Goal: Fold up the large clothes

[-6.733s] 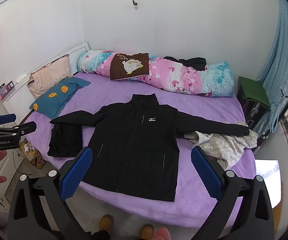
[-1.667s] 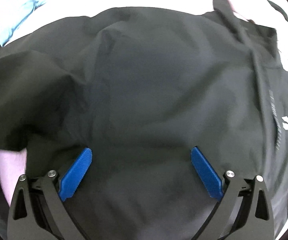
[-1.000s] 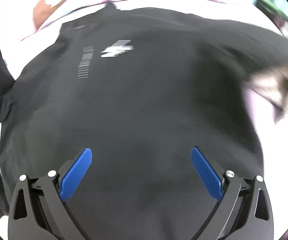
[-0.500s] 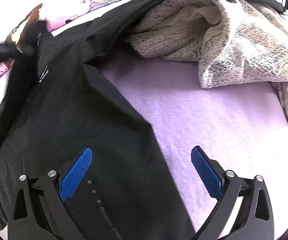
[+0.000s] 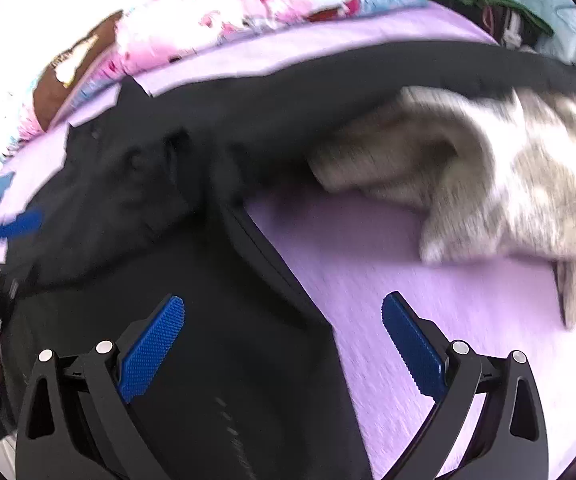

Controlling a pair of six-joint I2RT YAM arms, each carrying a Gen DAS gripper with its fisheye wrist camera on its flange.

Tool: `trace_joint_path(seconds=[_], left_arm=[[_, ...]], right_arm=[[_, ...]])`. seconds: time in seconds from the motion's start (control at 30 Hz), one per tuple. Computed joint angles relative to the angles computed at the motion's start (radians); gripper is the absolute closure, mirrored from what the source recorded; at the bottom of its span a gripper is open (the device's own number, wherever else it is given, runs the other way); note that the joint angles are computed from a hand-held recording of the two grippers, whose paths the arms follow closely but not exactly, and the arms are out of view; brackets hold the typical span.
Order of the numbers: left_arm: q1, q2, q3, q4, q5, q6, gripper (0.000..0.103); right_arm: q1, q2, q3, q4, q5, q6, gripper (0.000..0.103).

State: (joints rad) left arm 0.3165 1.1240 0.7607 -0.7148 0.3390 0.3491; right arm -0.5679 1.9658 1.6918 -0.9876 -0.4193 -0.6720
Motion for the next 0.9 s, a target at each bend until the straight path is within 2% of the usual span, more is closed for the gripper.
trace_joint_path(seconds=[0.1,0.13,0.2,0.3,0.33,0.47,0.67,0.73,0.83,0.9], left_arm=[[0.304,0.001,0.041,-0.108,0.049,0.226,0.006],[0.429,0.03,0.061,-0.127,0.048,0.325,0.006],[0.616,0.099,0.111,-0.15,0.06,0.457,0.006],[0.839,0.275,0.23,-0.187,0.077,0.545,0.006],[0.907,0.354,0.293,-0.197,0.087,0.539,0.006],[1.028,0.526,0.438,-0.215,0.126,0.457,0.006],[1.13,0.746,0.61,-0.286,0.201,0.371,0.006],[1.142,0.8,0.646,-0.328,0.247,0.343,0.006],[1.179,0.911,0.771,-0.435,0.332,0.299,0.006],[1.202,0.987,0.842,-0.521,0.38,0.264,0.006]], right_arm=[[0.102,0.003,0.045,-0.021,-0.009,0.064,0.006],[0.12,0.003,0.052,-0.025,-0.01,0.065,0.006],[0.188,-0.009,0.059,-0.032,-0.009,0.074,0.006],[0.294,-0.037,0.033,-0.03,-0.011,0.08,0.006],[0.332,-0.048,0.023,-0.026,-0.013,0.083,0.006],[0.503,-0.063,0.012,-0.018,0.01,0.124,0.006],[0.698,-0.025,0.072,-0.041,0.038,0.166,0.006],[0.774,0.027,0.141,-0.065,0.052,0.169,0.006],[0.879,0.124,0.275,-0.104,0.069,0.207,0.006],[0.955,0.218,0.412,-0.147,0.079,0.228,0.006]])
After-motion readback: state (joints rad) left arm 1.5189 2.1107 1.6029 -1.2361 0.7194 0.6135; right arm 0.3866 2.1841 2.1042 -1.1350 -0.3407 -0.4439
